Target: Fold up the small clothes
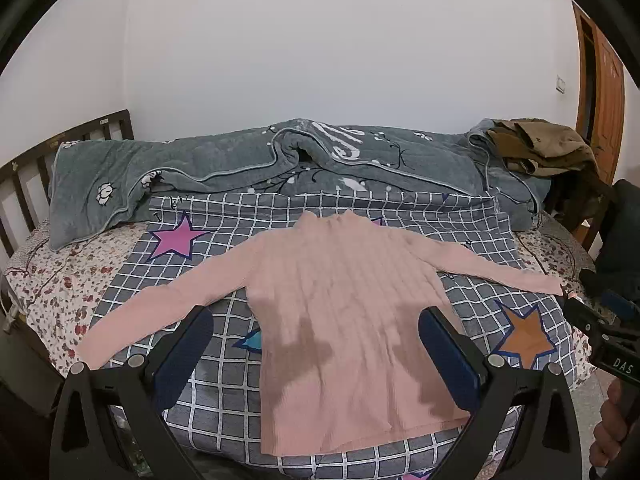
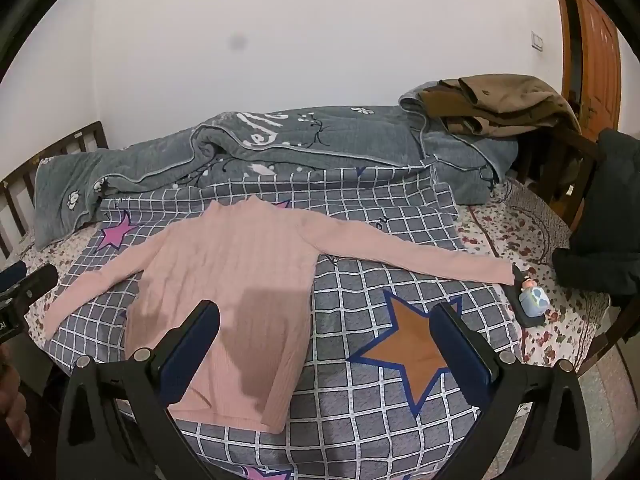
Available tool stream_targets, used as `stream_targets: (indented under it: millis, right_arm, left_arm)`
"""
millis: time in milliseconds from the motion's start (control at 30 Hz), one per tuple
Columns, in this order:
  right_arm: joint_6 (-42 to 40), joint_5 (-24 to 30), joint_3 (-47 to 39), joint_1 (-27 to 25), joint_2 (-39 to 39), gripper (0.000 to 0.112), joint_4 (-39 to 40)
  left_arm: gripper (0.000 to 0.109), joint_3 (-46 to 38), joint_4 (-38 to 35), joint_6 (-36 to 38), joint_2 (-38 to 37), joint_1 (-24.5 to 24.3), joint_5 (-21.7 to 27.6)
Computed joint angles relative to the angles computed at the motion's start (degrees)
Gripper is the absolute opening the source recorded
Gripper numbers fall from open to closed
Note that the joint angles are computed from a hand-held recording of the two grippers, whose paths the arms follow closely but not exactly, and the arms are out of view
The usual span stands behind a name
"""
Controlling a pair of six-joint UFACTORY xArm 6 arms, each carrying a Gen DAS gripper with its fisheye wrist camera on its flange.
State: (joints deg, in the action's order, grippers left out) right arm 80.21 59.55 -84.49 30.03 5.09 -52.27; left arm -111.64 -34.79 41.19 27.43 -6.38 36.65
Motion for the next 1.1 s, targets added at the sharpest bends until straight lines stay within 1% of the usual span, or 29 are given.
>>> stream_targets:
  millis: [233, 333, 567, 767, 1100]
  right_arm:
    - [0.0, 0.2, -0.3, 0.3, 0.2, 0.103, -0.1]
    - [0.1, -0.2, 0.8, 0.1, -0.7, 0.103, -0.1]
    - [0.1, 0.7, -1.8, 0.8, 1.1, 0.103, -0.2]
    - [0.4, -0.1, -0.7, 0.3, 0.2, 0.103, -0.2]
    - [0.5, 0.1, -1.9, 0.6, 1.0, 0.103, -0.4]
  left_arm:
    - [0.103, 0.9, -0.4, 0.4, -0.4, -0.1, -0.4]
    - [0.103, 1.4, -0.6, 0.7, -0.7, -0.1, -0.7]
    - [0.103, 1.0, -0.4, 0.5, -0.5, -0.1, -0.3]
    - [0.103, 0.6, -0.2, 0.2, -0.3, 0.0, -0.1]
    - [0.103, 1.0, -0.7, 0.7, -0.5, -0.1, -0.3]
